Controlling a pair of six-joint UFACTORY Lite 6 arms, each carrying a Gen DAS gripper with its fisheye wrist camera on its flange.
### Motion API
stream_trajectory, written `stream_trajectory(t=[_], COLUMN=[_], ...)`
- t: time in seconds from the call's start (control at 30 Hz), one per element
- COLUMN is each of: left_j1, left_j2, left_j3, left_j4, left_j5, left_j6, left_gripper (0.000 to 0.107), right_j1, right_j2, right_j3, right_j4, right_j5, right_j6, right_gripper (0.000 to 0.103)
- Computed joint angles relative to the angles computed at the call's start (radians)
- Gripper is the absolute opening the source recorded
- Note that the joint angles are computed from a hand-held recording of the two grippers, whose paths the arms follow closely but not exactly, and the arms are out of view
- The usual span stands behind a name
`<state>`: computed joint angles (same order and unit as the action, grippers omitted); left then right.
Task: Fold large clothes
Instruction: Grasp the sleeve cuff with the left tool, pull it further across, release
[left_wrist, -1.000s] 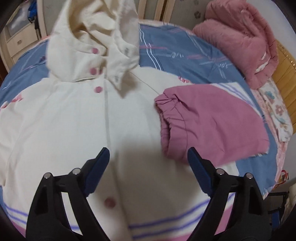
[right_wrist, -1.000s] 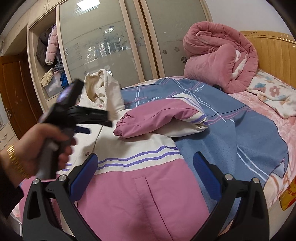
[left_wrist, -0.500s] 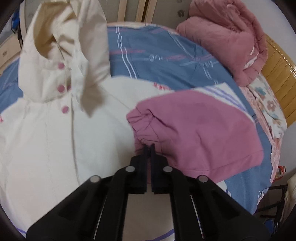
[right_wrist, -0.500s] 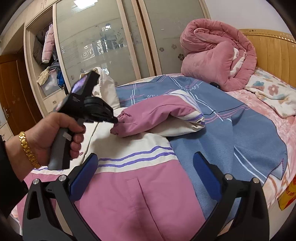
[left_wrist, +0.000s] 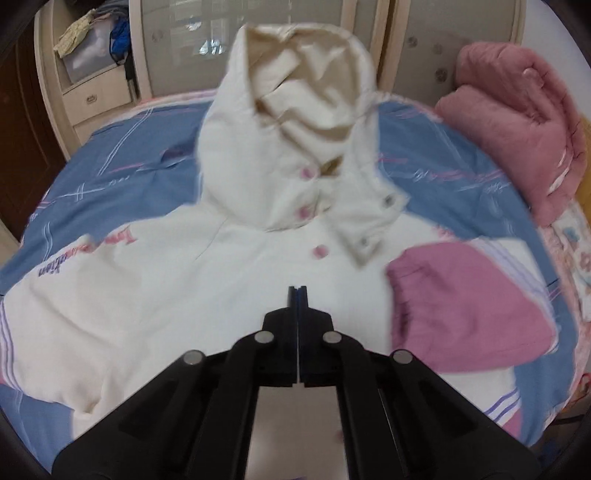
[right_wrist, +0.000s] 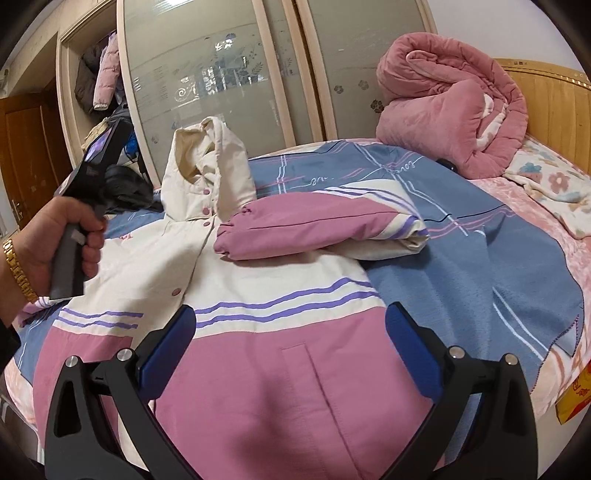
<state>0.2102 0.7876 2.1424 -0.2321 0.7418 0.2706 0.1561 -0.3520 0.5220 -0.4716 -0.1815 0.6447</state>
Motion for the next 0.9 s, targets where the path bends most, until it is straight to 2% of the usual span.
stream_trajectory(t=[0.03, 0.1, 0.13, 0.17, 0.2, 0.27, 0.33, 0.4, 0.53, 0.63, 0.7, 0.73, 0.8, 0.9], left_j1=[0.011, 0.005, -0.001, -0.01, -0.022, -0.052, -0.095, -0.131, -0.17, -0.18, -0.197, -0.205, -0.22, -0.224], left_j2=[0.018, 0.027, 0.003, -0.042, -0.061, -0.029, 0.018, 0.051, 0.174, 0.237, 0.246, 0.261, 0.228, 0.163], left_j3=[0.013, 0.011, -0.038, -0.115, -0.15, -0.115, -0.058, -0.024, 0.132, 0.209, 0.21, 0.228, 0.178, 0.096], left_j4=[-0.044, -0.075, -0.097, -0.154, -0.191, -0.237, -0.201, -0.161, -0.149, -0.216, -0.218, -0.212, -0.205, -0.218], left_j5=[0.036, 0.063, 0.039, -0.011, -0.035, -0.009, 0.01, 0.011, 0.075, 0.122, 0.107, 0.111, 0.076, 0.03], left_j6=[0.048, 0.084, 0.102, 0.155, 0.187, 0.198, 0.146, 0.106, 0.046, 0.047, 0.044, 0.043, 0.075, 0.113], left_gripper=[0.003, 0.056, 0.096, 0.098, 0.098, 0.098, 0.09, 0.072, 0.065, 0.046, 0.03, 0.028, 0.012, 0.005], right_j1=[0.011, 0.031, 0.042, 0.047, 0.054, 0.066, 0.061, 0.049, 0.022, 0.026, 0.03, 0.03, 0.026, 0.02], right_j2=[0.001, 0.01, 0.018, 0.023, 0.024, 0.029, 0.037, 0.044, 0.05, 0.062, 0.067, 0.067, 0.07, 0.073], right_j3=[0.002, 0.007, 0.011, 0.013, 0.013, 0.014, 0.017, 0.024, 0.029, 0.037, 0.04, 0.039, 0.04, 0.04], right_j4=[0.03, 0.087, 0.106, 0.106, 0.117, 0.179, 0.165, 0.104, 0.006, 0.015, 0.022, 0.034, 0.026, 0.005], right_j5=[0.001, 0.004, 0.008, 0.009, 0.01, 0.011, 0.008, 0.011, 0.001, 0.004, 0.007, 0.008, 0.007, 0.005], right_j6=[-0.027, -0.076, -0.092, -0.091, -0.102, -0.169, -0.163, -0.105, -0.01, -0.028, -0.043, -0.057, -0.047, -0.022], right_gripper=[0.102, 0.102, 0.102, 0.102, 0.102, 0.102, 0.102, 0.102, 0.102, 0.102, 0.102, 0.102, 0.102, 0.102])
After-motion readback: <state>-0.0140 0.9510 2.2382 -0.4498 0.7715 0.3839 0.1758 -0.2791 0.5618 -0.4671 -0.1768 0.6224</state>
